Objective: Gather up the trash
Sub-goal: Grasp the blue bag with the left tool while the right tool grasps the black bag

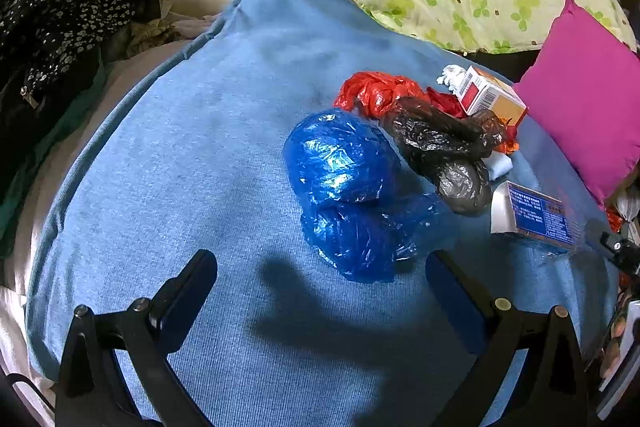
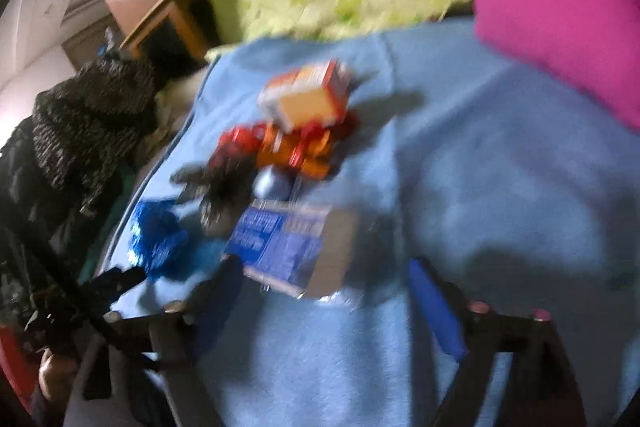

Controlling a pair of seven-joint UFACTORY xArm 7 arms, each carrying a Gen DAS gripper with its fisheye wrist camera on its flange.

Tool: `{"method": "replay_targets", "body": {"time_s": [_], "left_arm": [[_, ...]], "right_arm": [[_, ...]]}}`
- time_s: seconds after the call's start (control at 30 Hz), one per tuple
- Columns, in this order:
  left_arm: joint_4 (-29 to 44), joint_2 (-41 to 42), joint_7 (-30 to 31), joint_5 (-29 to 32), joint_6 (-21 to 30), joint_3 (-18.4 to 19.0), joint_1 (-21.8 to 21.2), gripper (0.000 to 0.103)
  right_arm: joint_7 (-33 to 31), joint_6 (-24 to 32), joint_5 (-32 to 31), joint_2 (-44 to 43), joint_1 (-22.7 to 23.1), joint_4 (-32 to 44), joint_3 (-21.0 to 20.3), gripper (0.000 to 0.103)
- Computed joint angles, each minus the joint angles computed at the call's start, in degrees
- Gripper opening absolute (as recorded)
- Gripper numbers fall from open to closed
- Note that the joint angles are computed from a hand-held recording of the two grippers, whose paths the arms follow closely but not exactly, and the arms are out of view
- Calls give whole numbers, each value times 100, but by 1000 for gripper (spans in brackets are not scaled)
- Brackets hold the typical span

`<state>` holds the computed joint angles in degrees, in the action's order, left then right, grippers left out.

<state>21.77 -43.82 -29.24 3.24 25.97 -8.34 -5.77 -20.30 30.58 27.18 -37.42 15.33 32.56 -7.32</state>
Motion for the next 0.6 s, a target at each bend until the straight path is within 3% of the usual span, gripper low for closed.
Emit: {"method": "replay_targets", "body": {"time_s": [0.1,0.37,0.5,0.6], "left_arm": [[-3,-17,-2,39,-12,-40,5,103],[-25,-70,-128,29,-19,-4,90,103],[208,293,-122,40,20,6,142,103],[553,701,-235,383,-43,-266,424,103]], "right_arm": [[-137,187,-211,-193,49,4,123,88],[-458,712,203,-622,645,-190,90,88],[-467,626,327,-617,784,-354,275,88],[-375,529,384,-658,813,-392,328,88]]}}
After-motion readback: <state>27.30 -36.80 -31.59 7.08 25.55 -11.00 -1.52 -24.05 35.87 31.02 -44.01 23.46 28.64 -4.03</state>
